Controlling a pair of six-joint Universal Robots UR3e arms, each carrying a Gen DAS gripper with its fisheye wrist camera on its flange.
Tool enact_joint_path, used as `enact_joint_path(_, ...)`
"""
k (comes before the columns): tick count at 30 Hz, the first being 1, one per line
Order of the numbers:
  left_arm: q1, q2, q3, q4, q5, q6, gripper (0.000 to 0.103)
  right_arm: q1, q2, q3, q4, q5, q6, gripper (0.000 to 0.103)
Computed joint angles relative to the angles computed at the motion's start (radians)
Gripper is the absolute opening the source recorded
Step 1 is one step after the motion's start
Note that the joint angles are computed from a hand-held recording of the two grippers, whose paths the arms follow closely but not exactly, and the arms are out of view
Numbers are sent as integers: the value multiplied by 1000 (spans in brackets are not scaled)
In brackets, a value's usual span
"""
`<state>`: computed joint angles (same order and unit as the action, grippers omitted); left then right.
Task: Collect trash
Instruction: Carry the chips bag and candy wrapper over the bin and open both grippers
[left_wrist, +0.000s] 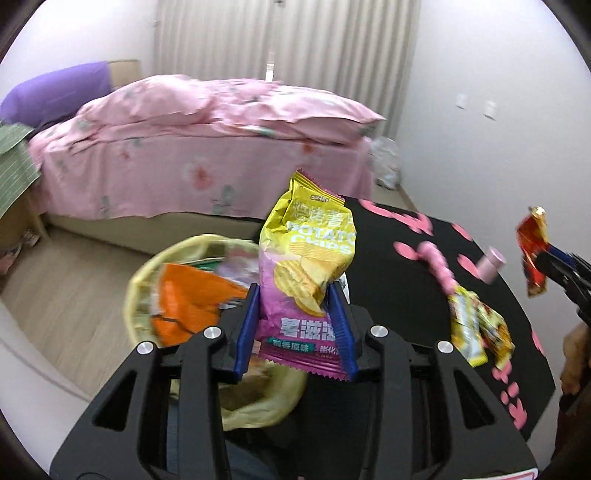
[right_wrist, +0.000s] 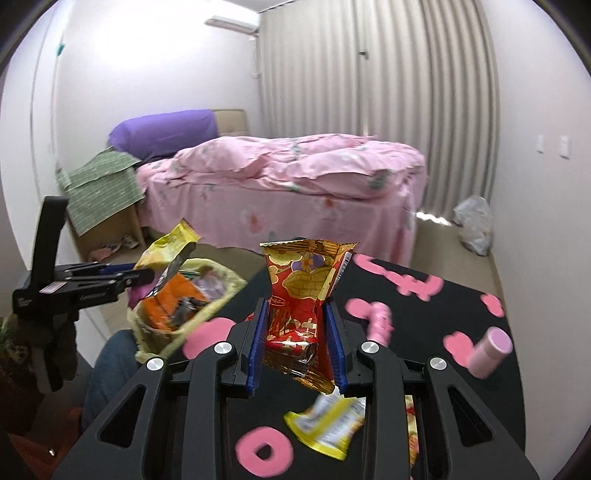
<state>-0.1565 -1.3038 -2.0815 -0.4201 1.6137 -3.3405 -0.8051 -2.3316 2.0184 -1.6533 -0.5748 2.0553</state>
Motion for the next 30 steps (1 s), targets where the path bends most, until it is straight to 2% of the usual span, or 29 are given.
enact_joint_path(2,64,24,-37,11,-8,-3,36,120,64,15,-190,-49,128,28)
enact_joint_path(7,220,52,-107,34,-62,6,36,423,316,-57,-518,-190,356,28)
enact_joint_path(9,272,55,-138,51,-93,9,36,505,403,-97,-585,-229,398,28)
enact_joint_path(14,301,-11,-194,136,-119,10,36,730,712,-274,-704,-323,467,28)
enact_joint_path(17,328,-72,-211,171,-136,10,37,832,906,-427,-681,-373,456,28)
enact_joint_path(26,383,-199,-212,213,-188,-12,37,1061,1480,-1086,-371,-579,449,28)
enact_joint_path(30,380,-267,-185,247,-202,-15,37,1114,1616,-1295,-297,-662,440,28)
